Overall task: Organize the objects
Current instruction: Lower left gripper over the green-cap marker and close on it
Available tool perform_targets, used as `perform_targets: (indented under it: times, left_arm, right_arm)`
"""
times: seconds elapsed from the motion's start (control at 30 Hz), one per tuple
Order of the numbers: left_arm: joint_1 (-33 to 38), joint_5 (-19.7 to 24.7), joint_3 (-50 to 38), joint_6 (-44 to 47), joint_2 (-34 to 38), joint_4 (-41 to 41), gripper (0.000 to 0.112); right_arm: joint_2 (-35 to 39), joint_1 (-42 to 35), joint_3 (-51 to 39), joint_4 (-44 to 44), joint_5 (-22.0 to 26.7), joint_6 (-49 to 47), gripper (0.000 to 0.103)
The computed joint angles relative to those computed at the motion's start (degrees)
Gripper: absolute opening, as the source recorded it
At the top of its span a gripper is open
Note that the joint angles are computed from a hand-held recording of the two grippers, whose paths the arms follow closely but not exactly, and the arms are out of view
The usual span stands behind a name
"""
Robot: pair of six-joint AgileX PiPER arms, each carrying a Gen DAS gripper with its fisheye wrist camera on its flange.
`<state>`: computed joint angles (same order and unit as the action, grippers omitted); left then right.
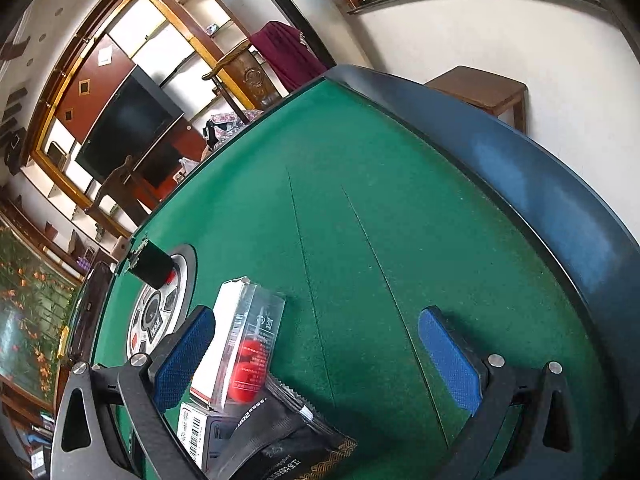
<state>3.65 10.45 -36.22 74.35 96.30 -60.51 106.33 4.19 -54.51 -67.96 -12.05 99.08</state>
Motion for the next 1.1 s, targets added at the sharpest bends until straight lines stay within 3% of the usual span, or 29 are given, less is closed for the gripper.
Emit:
perform_targets:
  times: [0.07, 0.27, 0.33, 0.4, 0.53, 0.63, 0.73, 0.83, 0.93, 1.0, 1.1]
  left_arm:
    - [0.0, 0.0, 0.0, 0.0, 0.0, 0.0, 0.103]
    - [-0.4, -0.4, -0.2, -1.8, 0.1, 1.3, 0.103]
    - [-0.5, -0.4, -0.1, -2.0, 0.1, 1.5, 0.103]
    - [-0.5, -0.4, -0.2, -2.2, 0.1, 1.7, 0.103]
    - [-0.5, -0.2, -0.4, -2.8, 0.1, 2.2, 0.103]
    - [-0.7, -0.3, -0.4, -3.1, 0.2, 2.4, 0.103]
    - [0.0, 0.7, -0.4, -0.6, 0.1, 0.1, 0.103]
    - [0.6, 1.8, -1.0, -2.0, 0.3, 1.8, 0.103]
    - [-0.3, 0.5, -0.5, -5.0, -0.7, 5.4, 0.084]
    - [-0.3, 1.3, -1.2, -8.9, -1.4, 9.2, 0.038]
    - [-0.6, 1.7, -3.4, -18.4, -0.4, 17.8, 0.018]
  right_arm:
    - [0.1, 0.0, -0.2, -1.3, 0.2, 1.1, 0.103]
    - [-0.1, 0.0, 0.6, 5.9, -0.3, -5.0, 0.103]
    - [-0.1, -1.4, 1.9, 11.2, -3.6, -8.9, 0.103]
    - [0.4, -4.2, 3.7, 15.4, -9.8, -10.7, 0.103]
    - [1.1, -5.1, 1.8, 6.1, -11.1, -3.0, 0.103]
    - [1.2, -3.4, 0.0, 0.5, -8.0, 0.5, 0.103]
    - [1.2, -2.6, -0.2, 0.7, -6.5, -0.3, 0.103]
    - [1.4, -3.5, 0.5, 3.7, -8.2, -2.8, 0.103]
    - [1.8, -4.1, 0.5, 4.9, -9.3, -3.8, 0.103]
    - [1.9, -3.6, -0.2, 3.5, -8.5, -2.6, 0.103]
    - [1.7, -2.5, -0.9, 1.1, -6.3, -0.9, 0.103]
